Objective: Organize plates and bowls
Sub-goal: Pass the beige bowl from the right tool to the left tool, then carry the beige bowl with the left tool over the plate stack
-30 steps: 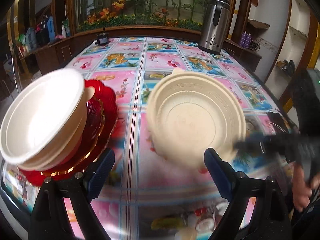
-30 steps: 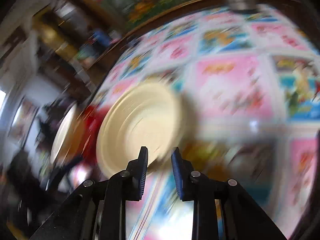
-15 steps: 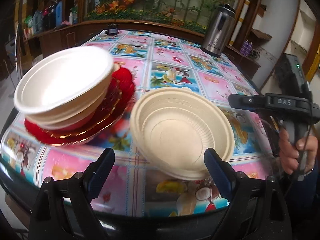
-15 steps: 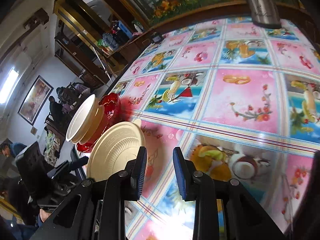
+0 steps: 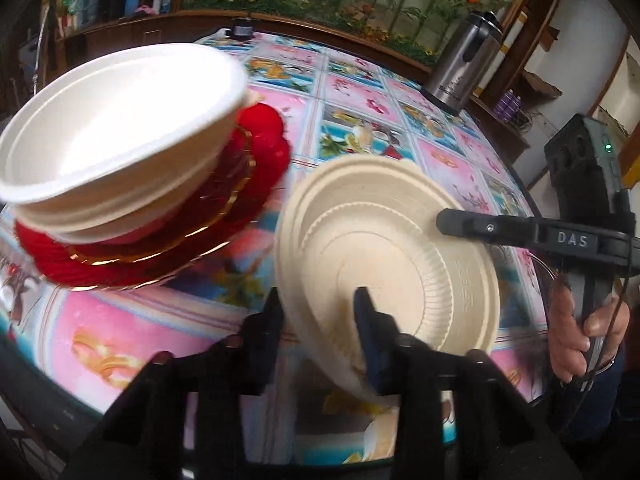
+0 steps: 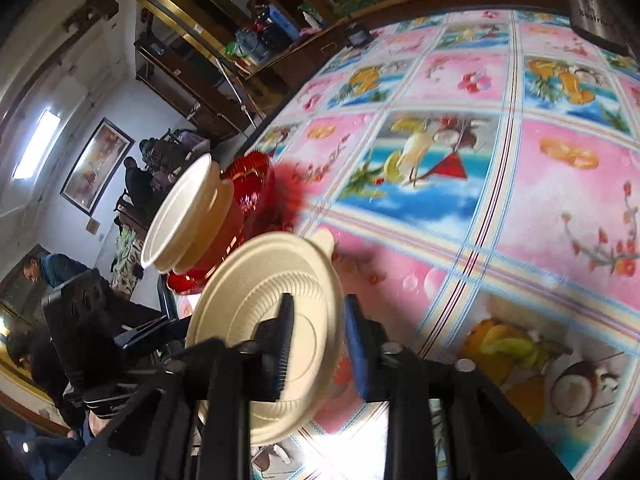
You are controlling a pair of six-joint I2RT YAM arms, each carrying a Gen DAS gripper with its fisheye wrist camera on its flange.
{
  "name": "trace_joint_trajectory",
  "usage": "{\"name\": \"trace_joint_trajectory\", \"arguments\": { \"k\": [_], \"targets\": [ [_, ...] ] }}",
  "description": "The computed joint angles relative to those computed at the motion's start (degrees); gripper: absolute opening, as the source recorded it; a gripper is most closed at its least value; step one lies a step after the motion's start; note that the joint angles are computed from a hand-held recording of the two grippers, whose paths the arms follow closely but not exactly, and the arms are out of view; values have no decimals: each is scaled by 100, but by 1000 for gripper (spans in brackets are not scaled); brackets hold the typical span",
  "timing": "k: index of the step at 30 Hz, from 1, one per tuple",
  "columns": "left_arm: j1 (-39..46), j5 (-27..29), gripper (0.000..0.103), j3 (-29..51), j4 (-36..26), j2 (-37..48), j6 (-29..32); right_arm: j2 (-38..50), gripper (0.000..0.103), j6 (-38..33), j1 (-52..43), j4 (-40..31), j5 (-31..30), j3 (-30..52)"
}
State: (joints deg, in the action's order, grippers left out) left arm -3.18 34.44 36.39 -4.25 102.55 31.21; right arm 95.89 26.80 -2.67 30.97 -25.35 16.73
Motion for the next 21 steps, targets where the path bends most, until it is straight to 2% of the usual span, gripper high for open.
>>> {"name": "trace_joint_trajectory", "arguments": {
  "k": [1, 5, 11, 16, 21],
  "targets": [
    [-79, -59, 23, -68, 113, -64, -47, -139, 11, -12, 39, 32, 87, -99],
    [-347, -325, 23, -271, 537, -345, -283, -332, 11, 71, -99, 321, 20, -399],
    [-649, -695, 25, -534, 1086, -733, -496, 64, 11, 359, -453, 1037, -589, -657],
    [-693, -747, 25, -657, 1225, -998, -447, 181, 11, 740, -666, 1486, -911, -828],
    [-507, -607, 25, -659, 1149, -1223, -372, -323, 11, 955, -467, 1275, -751, -887]
  ]
}}
